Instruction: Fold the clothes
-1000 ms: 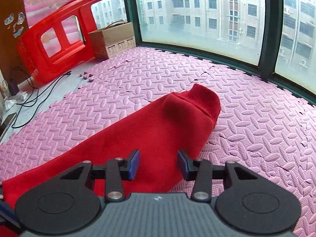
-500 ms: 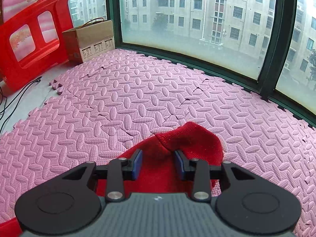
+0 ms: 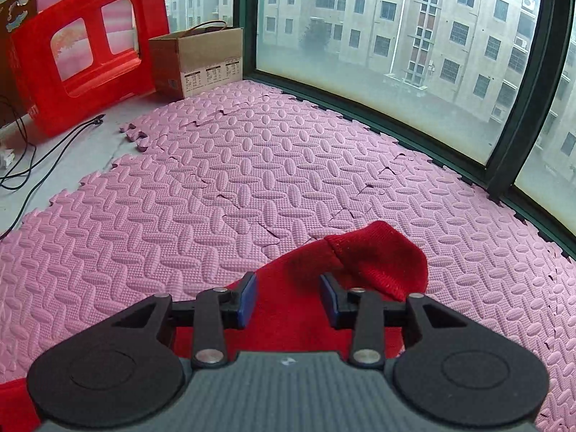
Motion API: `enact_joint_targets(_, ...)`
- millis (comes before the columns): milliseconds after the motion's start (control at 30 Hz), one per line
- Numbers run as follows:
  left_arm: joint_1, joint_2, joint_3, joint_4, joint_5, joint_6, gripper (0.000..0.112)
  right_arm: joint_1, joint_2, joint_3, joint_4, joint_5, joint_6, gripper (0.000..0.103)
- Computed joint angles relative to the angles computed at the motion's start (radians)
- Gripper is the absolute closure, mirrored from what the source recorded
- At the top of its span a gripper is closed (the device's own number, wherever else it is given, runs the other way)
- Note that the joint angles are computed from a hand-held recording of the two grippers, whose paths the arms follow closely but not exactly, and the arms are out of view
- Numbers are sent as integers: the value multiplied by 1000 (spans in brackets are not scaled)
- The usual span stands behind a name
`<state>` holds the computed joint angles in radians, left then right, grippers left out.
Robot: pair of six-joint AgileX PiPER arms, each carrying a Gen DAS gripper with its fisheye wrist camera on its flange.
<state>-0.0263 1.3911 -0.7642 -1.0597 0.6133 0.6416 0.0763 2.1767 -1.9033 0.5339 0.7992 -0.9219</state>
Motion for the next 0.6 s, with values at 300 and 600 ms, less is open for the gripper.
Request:
enact_joint_targets(300,21,-28,26,9,8,58,98,-55,-324,448,150,139,-359,52)
enact_joint_targets(600,22,-182,96,30,80,92,90,-139,-580,750,221,334,-542,49)
